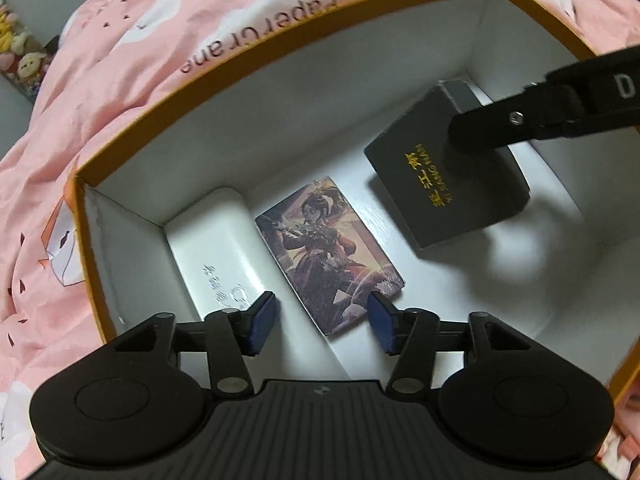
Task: Organize objects
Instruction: 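Lower the black box beside the photo-card box and open right tool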
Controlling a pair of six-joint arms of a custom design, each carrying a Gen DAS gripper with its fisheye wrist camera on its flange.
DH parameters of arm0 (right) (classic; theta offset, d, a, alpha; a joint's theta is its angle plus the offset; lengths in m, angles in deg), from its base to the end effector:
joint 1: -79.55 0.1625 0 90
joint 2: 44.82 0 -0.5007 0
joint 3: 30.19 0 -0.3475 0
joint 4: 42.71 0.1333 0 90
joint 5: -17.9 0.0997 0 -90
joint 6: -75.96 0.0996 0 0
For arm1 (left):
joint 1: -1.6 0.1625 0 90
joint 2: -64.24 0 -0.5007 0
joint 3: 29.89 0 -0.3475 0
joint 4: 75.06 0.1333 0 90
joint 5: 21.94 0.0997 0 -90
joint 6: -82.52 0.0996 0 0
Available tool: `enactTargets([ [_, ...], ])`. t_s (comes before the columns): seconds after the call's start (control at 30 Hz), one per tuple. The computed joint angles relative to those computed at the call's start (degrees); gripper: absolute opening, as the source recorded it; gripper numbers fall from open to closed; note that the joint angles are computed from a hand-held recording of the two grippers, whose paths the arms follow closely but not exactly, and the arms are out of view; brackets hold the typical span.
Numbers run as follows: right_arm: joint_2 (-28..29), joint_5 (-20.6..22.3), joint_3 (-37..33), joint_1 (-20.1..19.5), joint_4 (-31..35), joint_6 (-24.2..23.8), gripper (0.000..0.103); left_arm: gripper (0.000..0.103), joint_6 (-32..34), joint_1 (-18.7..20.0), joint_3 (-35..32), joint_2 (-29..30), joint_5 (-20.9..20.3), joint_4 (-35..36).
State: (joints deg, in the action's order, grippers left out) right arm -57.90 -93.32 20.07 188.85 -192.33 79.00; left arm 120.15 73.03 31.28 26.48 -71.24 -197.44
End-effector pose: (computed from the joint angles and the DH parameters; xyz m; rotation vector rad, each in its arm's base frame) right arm 0.3867 -0.8099 0.0181 0.2914 -2.7719 0.6431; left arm -0.0748 -0.8452 0.2720 1.0762 2.1648 -0.0385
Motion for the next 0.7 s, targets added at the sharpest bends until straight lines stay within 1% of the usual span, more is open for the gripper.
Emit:
enactTargets([
  [0.03,0.1,0.6,-0.3,-0.1,0.0,0.1,0.036,0.055,0.3,0.1,0.1,0.1,0.1,-1.3],
  [0.07,0.2,1.1,-0.8,-0.2,0.3,0.3,0.036,0.048,1.1,0.0,0.8,0.1,0.9,-3.8],
  [0.1,0.4,1.7,-1.5,-0.3,0.8,0.7,0.036,0.047,2.6,-0.1,1.8,0.3,2.4,-7.3],
  [0.13,0.7,2.3,-2.2,-0.3,1.4,1.0,0.036,0.038,4.1,-0.1,2.6,0.5,3.4,-10.6],
  [0.17,1.0,2.8,-3.0,-0.4,2.1,1.1,0.036,0.035,4.7,0.0,2.7,0.7,3.6,-12.0],
  [0.23,1.6,3.2,-4.7,-0.4,3.6,1.3,0.036,0.035,4.2,0.2,2.4,0.5,2.4,-10.7],
  [0.27,1.9,3.1,-5.4,-0.4,4.2,1.3,0.036,0.035,3.1,0.3,1.6,0.1,1.0,-7.9],
  [0.3,2.0,2.9,-5.9,-0.3,4.9,1.0,0.036,0.036,2.3,0.6,1.1,-0.5,-0.8,-5.4],
  [0.33,2.0,2.5,-6.1,-0.3,5.6,0.9,0.036,0.042,1.9,0.7,0.8,-0.9,-2.1,-3.2],
  [0.37,2.0,2.2,-6.5,-0.2,6.7,1.1,0.036,0.054,2.3,0.7,0.6,-1.1,-2.7,-1.4],
  [0.4,1.9,2.6,-6.8,-0.4,8.1,1.7,0.036,0.058,3.3,0.6,0.8,-1.3,-2.7,-0.3],
  [0.5,1.6,6.8,-7.4,-1.4,11.7,4.4,0.036,0.059,3.9,0.4,1.5,-1.3,-2.0,0.7],
  [0.53,1.7,6.8,-7.6,-1.5,11.8,4.2,0.036,0.063,4.3,0.5,1.7,-1.2,-2.0,0.1],
  [0.6,2.2,6.5,-8.9,-1.6,12.8,3.8,0.036,0.064,5.1,0.4,2.1,-1.1,-1.5,-0.8],
  [0.7,3.2,3.5,-11.6,-1.5,16.0,4.3,0.037,0.064,6.3,0.1,2.0,-0.3,0.1,-2.7],
])
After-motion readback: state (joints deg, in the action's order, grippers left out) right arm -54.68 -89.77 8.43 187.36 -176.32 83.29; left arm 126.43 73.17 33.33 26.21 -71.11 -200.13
